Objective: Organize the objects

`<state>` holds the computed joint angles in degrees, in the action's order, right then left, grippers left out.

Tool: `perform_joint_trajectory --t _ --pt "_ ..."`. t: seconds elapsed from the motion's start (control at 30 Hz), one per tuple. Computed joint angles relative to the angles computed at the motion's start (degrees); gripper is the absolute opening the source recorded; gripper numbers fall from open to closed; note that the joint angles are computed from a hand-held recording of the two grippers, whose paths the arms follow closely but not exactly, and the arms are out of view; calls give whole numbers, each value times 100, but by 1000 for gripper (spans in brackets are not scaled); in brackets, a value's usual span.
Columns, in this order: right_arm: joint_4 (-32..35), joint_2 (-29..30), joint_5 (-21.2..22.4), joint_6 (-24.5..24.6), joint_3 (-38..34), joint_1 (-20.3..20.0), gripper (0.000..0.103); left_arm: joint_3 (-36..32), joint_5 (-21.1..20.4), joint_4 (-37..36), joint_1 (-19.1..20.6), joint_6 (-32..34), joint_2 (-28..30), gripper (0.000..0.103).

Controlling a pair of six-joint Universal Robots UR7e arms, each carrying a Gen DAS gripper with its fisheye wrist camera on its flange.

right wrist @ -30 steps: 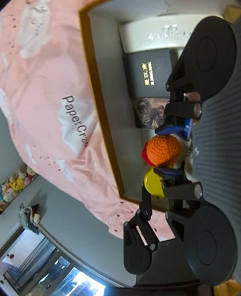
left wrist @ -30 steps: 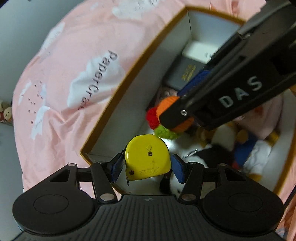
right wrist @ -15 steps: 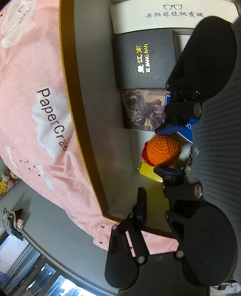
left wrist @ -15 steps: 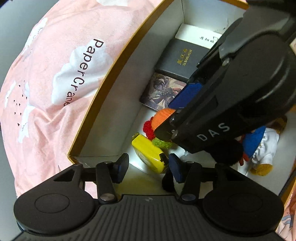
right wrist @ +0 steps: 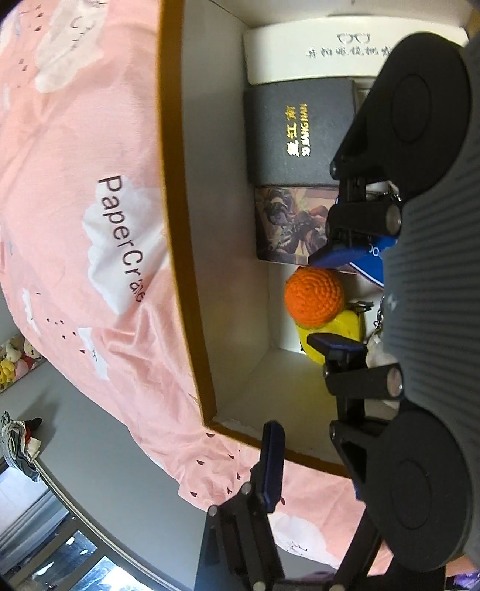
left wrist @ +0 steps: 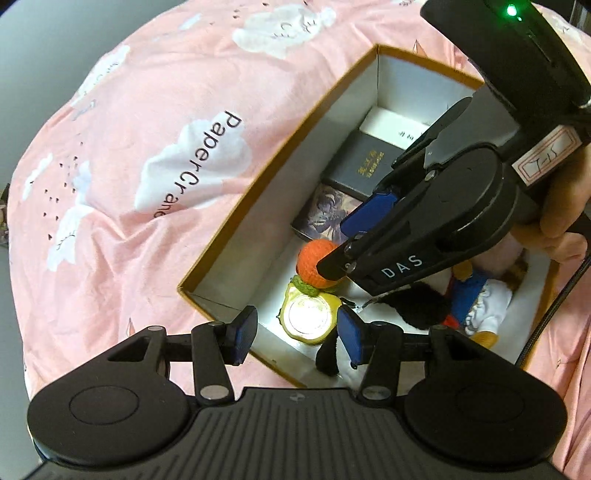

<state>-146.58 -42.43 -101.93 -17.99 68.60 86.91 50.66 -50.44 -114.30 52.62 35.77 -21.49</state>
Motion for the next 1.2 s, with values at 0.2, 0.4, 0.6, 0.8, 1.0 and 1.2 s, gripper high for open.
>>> perform_joint_trajectory --t 0.2,0.4,0.6,0.8,1.0,1.2 --pt "-332 -223 -268 -290 303 144 47 715 -57 -401 -102 -47 -471 59" --pt "-993 -663 -490 -787 935 343 50 1199 -255 -1114 -231 -149 -839 59" --pt "-1881 -1309 -608 -1357 1803 555 63 1717 -655 -2273 -444 -246 -1165 59" --pt "-2753 -1964 -558 -1798 2658 760 80 2165 -961 -3779 -709 -378 -1319 59" --pt "-4054 -2419 -513 -2149 3471 898 97 3030 -869 -5572 -1041 -355 -1594 58" --pt "-5797 -2699 -457 -2254 4354 871 102 3630 -292 -7273 -1246 -994 -1443 67"
